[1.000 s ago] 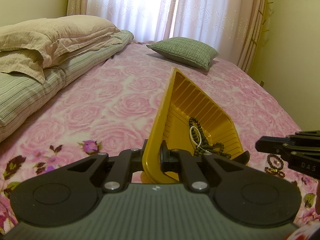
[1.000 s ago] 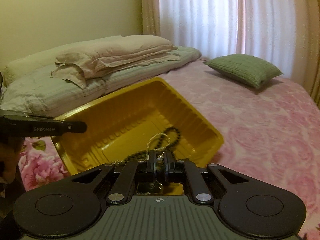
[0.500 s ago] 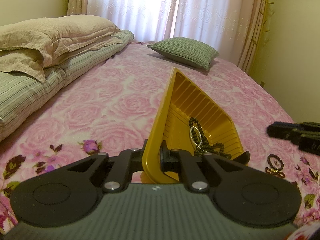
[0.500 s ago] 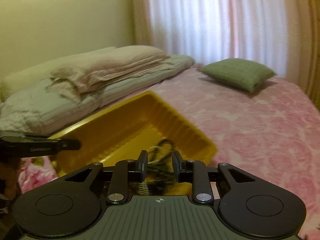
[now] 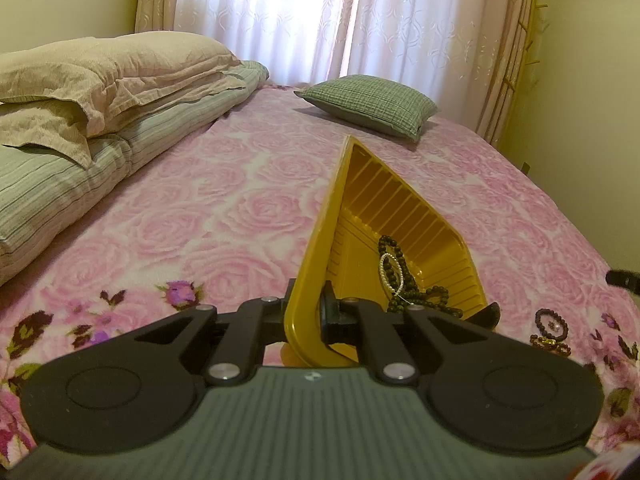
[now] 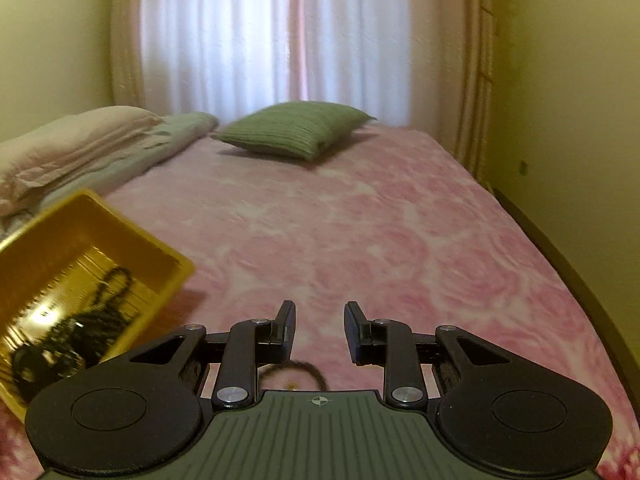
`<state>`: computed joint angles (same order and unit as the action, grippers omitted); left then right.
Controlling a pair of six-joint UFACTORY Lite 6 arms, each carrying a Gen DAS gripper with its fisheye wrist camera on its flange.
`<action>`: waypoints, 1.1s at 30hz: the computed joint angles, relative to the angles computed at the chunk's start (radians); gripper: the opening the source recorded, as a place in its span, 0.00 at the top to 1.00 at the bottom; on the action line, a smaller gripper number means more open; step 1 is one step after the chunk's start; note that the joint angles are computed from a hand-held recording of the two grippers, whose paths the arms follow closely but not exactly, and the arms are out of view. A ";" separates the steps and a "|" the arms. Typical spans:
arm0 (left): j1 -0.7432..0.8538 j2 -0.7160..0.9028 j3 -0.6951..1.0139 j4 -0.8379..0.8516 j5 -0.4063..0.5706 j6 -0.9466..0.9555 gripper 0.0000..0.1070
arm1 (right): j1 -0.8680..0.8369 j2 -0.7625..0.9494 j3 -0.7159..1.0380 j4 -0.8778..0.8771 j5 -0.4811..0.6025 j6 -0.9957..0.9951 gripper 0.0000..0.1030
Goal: Organize jewelry
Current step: 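Move the open right tool back to the second earring, then grasp the second pearl earring with the right tool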
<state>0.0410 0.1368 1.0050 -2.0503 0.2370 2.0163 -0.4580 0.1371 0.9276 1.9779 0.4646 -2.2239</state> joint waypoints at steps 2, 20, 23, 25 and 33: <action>0.001 0.000 -0.001 -0.001 0.000 0.003 0.93 | -0.020 0.017 -0.007 0.006 0.008 -0.022 0.74; 0.003 -0.001 -0.002 0.004 0.000 -0.001 0.93 | 0.091 0.252 0.057 0.091 -0.041 -0.246 0.74; 0.003 -0.002 -0.001 0.011 0.000 -0.009 0.93 | 0.092 0.278 0.088 0.077 -0.042 -0.235 0.74; 0.002 -0.001 -0.001 0.009 0.000 -0.007 0.93 | 0.098 0.299 0.113 0.072 -0.051 -0.237 0.76; 0.001 -0.001 0.000 0.005 -0.001 -0.004 0.93 | 0.110 0.349 0.162 0.056 -0.084 -0.227 0.87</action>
